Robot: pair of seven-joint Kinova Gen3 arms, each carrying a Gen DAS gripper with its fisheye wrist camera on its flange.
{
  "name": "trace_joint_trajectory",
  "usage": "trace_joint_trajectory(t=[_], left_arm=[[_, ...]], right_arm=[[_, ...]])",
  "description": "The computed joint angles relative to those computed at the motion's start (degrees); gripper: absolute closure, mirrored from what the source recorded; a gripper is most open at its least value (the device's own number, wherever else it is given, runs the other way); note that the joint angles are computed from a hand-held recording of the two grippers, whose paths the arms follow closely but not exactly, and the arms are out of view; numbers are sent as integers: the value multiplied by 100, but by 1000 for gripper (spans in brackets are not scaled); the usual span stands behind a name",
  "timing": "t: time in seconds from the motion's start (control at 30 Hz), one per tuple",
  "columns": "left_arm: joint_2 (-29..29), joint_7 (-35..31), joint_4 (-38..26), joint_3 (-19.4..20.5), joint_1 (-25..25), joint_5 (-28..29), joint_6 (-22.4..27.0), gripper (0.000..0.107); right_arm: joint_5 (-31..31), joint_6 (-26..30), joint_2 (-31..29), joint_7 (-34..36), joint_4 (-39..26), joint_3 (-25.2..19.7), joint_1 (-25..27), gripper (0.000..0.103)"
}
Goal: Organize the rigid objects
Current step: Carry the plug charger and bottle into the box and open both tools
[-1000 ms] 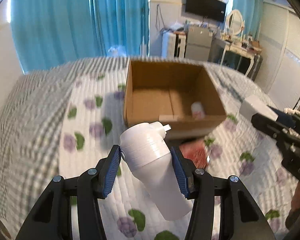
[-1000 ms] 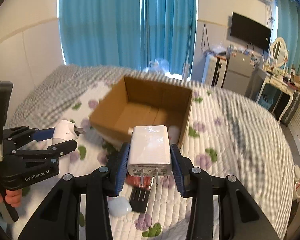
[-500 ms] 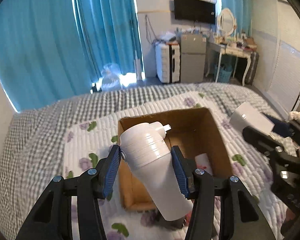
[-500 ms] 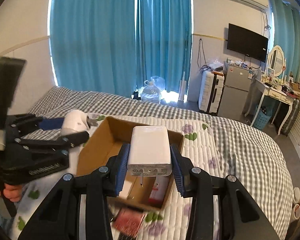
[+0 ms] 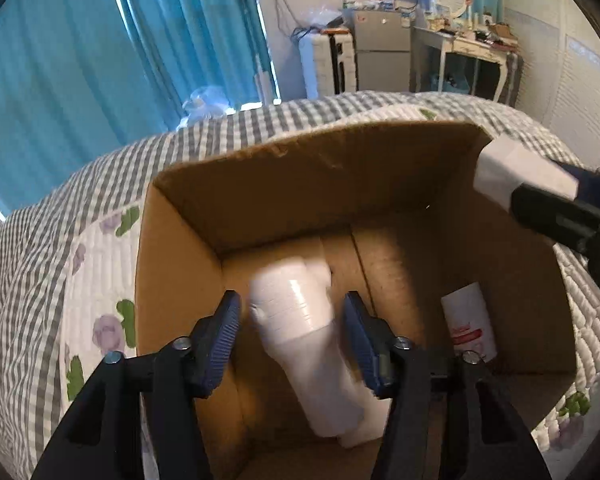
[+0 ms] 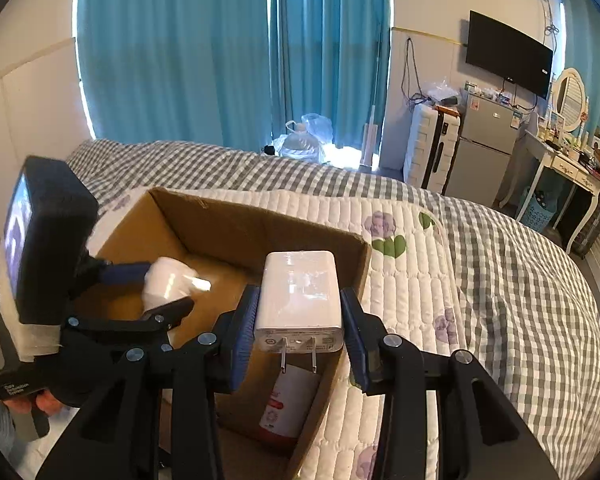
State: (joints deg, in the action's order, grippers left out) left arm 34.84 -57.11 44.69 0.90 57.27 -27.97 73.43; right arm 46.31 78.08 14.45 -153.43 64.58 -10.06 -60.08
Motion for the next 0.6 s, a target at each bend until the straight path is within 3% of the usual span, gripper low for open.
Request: trace_joint_trajectory(t=[0.03, 0.33, 0.6], left_arm=[[-37, 53, 13, -10, -11, 38, 7, 32], [-1057, 917, 1064, 36, 95, -569, -549, 31], [-1418, 1449, 1689, 315, -107, -1145, -727, 31]], right_arm=[[21, 24, 3, -10, -12, 3, -16, 63], [419, 293, 118, -250, -315, 22, -306, 63], [-244, -231, 751, 79, -579, 321, -57, 63]])
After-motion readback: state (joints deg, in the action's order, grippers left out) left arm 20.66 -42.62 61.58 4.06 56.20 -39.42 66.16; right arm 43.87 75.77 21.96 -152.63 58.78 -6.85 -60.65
